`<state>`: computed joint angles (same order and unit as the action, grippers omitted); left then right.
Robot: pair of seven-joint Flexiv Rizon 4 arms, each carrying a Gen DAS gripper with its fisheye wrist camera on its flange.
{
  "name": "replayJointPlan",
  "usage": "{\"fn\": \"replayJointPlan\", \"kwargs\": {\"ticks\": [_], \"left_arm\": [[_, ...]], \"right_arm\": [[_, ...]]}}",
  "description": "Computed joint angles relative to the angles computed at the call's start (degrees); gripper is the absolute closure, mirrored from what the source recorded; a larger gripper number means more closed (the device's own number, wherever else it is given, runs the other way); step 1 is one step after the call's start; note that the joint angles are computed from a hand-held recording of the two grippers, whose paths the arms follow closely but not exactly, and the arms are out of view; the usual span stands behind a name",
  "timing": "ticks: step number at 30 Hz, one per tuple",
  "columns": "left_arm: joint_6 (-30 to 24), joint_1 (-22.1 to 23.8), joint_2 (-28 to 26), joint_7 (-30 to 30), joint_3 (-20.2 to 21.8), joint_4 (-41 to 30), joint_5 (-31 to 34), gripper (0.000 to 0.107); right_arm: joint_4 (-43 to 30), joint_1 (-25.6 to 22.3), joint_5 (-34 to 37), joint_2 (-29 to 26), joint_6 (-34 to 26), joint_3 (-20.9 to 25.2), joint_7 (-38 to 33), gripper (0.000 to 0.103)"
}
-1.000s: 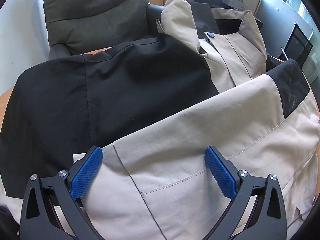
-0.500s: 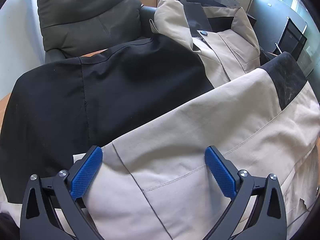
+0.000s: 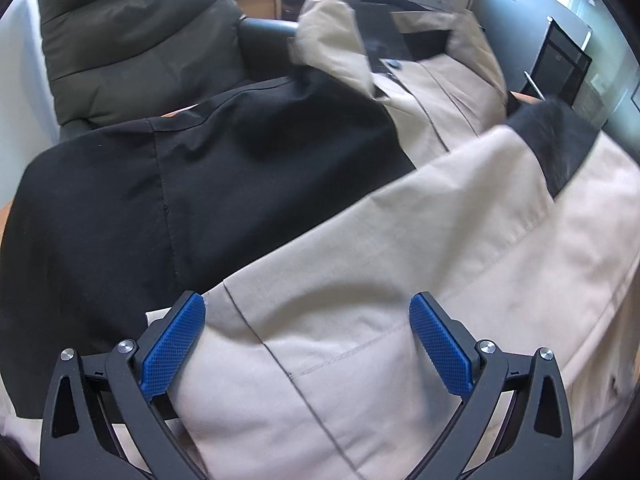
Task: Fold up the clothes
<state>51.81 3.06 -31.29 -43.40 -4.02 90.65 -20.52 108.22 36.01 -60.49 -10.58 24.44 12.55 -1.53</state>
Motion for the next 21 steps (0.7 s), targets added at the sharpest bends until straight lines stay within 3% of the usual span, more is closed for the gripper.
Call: {"fn": "replayJointPlan", "kwargs": {"ticks": [8, 13, 18, 21], "left_arm": [[5.12, -0.07, 0.93, -1.11, -0.69, 3.37, -1.65, 0.004], [7.33, -0.35, 1.22, -1.91, -0.76, 4.63, -1.93, 0.004], [6.07, -0.57, -0.14, -3.23, -0.23, 2.23, -0.66, 0.004], [7.0, -0.25, -0.07, -2.99, -0.7, 2.75, -0.98, 0.004]], "right_arm": [[5.96, 0.95, -3.05, 2.37, 7.03, 2.38, -6.76, 0.093], [9.31, -0.21, -0.54, 4.2, 18.26, 3.49, -11.62, 0.093], [14.02, -4.39, -4.01, 9.51, 25.36, 1.75, 1.75, 0.093], [13.88, -6.47, -2.2, 9.21, 28.14, 1.96, -0.89, 0.092]]}}
